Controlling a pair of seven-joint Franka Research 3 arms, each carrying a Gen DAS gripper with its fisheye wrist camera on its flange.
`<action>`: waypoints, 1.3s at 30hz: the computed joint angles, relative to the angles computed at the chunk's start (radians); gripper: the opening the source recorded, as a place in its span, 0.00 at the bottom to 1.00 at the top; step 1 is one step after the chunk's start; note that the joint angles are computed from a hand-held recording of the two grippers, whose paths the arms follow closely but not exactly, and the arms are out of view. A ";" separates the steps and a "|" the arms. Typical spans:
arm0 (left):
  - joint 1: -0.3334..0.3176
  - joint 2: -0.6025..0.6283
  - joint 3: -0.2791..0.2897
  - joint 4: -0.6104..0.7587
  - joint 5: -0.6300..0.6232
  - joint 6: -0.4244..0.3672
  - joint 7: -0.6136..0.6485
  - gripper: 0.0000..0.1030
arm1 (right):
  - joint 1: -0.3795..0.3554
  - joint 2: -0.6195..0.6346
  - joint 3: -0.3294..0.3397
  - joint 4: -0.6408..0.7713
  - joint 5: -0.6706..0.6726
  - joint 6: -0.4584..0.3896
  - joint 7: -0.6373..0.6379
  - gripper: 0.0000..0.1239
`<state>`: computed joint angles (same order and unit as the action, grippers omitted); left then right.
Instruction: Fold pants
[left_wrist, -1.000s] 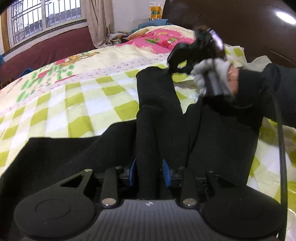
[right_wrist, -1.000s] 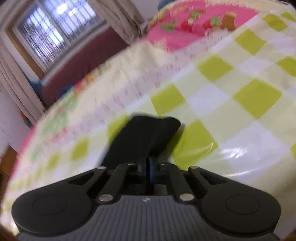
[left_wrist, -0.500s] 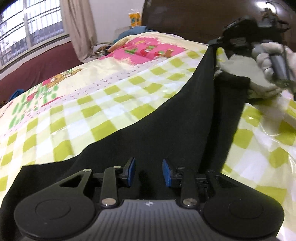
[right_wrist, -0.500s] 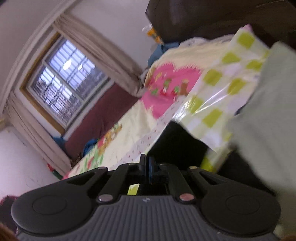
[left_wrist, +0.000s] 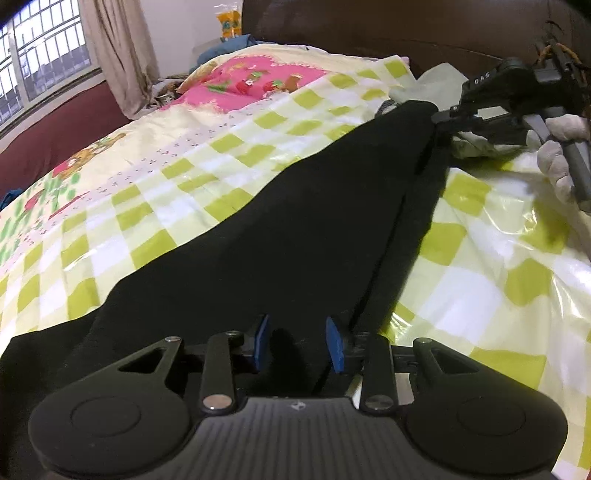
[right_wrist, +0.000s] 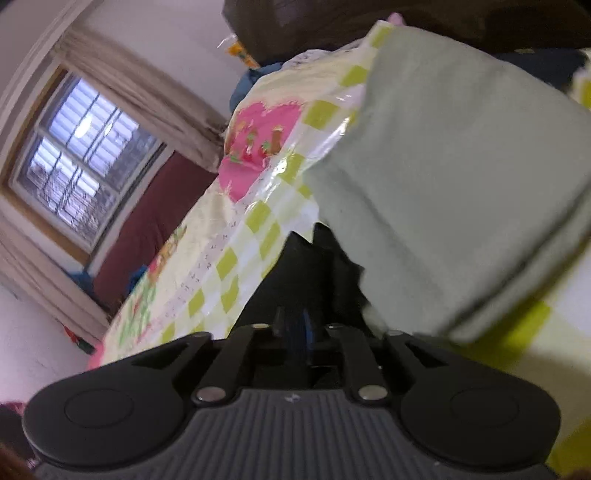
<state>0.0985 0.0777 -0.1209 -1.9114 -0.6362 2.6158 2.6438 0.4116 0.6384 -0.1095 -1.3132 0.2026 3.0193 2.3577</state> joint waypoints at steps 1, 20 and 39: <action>-0.001 0.002 -0.001 0.001 -0.002 -0.002 -0.002 0.47 | -0.013 0.013 0.018 0.024 -0.006 -0.015 -0.028 0.24; -0.004 -0.009 0.000 0.022 -0.071 0.034 0.022 0.50 | -0.011 0.062 -0.004 0.178 -0.025 -0.053 -0.109 0.18; -0.017 -0.002 -0.004 -0.002 -0.039 0.013 -0.008 0.53 | 0.107 0.078 -0.171 0.066 -0.193 -0.073 0.148 0.29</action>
